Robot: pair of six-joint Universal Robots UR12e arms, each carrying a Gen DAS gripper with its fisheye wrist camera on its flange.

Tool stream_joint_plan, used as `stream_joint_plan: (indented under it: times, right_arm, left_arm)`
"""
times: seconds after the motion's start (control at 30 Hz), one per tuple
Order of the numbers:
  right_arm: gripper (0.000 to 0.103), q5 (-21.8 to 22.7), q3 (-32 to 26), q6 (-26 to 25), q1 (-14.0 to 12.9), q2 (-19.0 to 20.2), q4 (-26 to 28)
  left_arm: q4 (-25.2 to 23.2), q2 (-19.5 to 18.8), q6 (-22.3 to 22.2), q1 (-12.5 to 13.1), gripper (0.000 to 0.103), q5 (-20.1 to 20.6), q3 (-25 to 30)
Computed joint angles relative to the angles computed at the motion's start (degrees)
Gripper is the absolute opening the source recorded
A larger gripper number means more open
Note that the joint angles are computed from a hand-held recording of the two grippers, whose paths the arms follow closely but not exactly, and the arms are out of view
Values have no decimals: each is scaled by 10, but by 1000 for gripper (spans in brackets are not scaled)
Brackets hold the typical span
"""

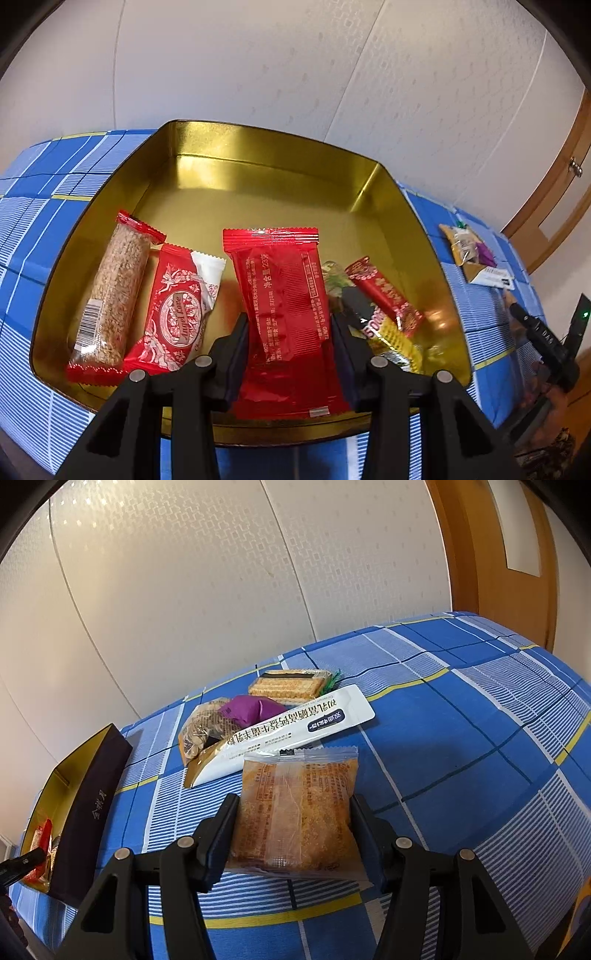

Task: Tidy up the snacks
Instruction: 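Drop the red packet in the tray with the left tool while the right tool holds the pastry bag, then carry the clear pastry bag into the gold tray and open the right tool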

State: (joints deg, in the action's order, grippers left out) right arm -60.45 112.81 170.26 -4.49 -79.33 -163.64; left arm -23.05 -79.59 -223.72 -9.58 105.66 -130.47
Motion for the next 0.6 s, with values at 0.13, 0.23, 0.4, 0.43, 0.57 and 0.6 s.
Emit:
stream_joint_plan:
  times: [0.13, 0.23, 0.4, 0.43, 0.57, 0.6]
  right_arm:
    - [60, -1, -1, 0, 0, 0, 3]
    - [60, -1, -1, -2, 0, 0, 4]
    - [60, -1, -1, -1, 0, 0, 4]
    - [60, -1, -1, -1, 0, 0, 4]
    - [60, 0, 0, -2, 0, 0, 3]
    - [60, 2, 1, -2, -1, -1, 1]
  left_arm:
    - [-27, -1, 5, 0, 43, 13, 5]
    - [-44, -3, -1, -5, 44, 29, 10]
    - [-37, -6, -3, -12, 44, 43, 9]
    - [-40, -4, -2, -14, 44, 46, 9]
    - [-45, -6, -2, -21, 44, 58, 13]
    - [-42, -5, -4, -23, 44, 60, 12]
